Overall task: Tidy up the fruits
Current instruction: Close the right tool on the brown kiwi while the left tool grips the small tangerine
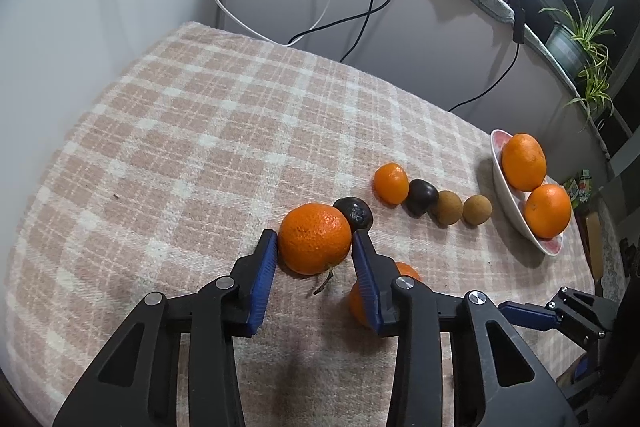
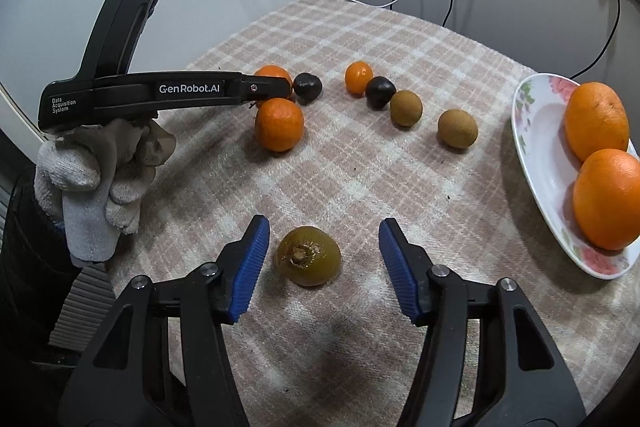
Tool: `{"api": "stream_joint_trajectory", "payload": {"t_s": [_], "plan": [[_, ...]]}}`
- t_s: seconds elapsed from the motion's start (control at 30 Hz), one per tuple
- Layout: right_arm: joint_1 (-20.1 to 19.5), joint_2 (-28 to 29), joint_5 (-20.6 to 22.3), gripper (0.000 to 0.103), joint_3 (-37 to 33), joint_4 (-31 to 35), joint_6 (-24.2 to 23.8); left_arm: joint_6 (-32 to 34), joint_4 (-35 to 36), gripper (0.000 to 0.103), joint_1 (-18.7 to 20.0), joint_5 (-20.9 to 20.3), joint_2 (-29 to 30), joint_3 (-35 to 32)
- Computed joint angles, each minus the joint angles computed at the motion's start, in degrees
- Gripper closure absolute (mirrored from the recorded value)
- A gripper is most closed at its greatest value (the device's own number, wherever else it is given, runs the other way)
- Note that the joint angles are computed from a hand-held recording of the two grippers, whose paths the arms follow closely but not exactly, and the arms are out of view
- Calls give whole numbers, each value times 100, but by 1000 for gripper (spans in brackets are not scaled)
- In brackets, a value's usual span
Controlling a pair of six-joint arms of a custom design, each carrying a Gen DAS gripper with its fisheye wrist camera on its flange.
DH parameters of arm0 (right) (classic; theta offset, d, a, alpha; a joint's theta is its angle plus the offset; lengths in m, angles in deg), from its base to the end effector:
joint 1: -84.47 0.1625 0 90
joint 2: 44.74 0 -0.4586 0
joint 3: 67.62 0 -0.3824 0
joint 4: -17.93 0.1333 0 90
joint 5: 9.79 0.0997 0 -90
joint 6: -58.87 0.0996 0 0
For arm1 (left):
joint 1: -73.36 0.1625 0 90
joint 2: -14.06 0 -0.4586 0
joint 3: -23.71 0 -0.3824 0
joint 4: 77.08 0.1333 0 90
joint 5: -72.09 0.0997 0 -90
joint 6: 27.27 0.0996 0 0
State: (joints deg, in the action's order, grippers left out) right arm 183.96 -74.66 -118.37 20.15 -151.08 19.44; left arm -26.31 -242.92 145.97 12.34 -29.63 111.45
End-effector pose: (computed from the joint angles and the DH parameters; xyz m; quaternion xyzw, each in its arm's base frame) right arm 0.2202 -0.7013 0.0154 0.3747 -0.8953 0.1341 0.2001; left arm -0.0450 -0.7577 0.1928 0.0775 0.9280 -0.2975 0.2106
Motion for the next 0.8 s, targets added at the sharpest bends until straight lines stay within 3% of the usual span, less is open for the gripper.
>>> {"api": "stream_joint_trajectory", "payload": {"t_s": [0.23,0.37,0.8], "plan": [[-24,14,9,54,-54,198,48,56,-54,68,1,22,26,-8],[-29,-21,138,72,-52,356,87,68,-122,68,-6,36,20,25],[-61,-136,241,76,86,316,85,146,-338,69,-65,43,-56,189]]}}
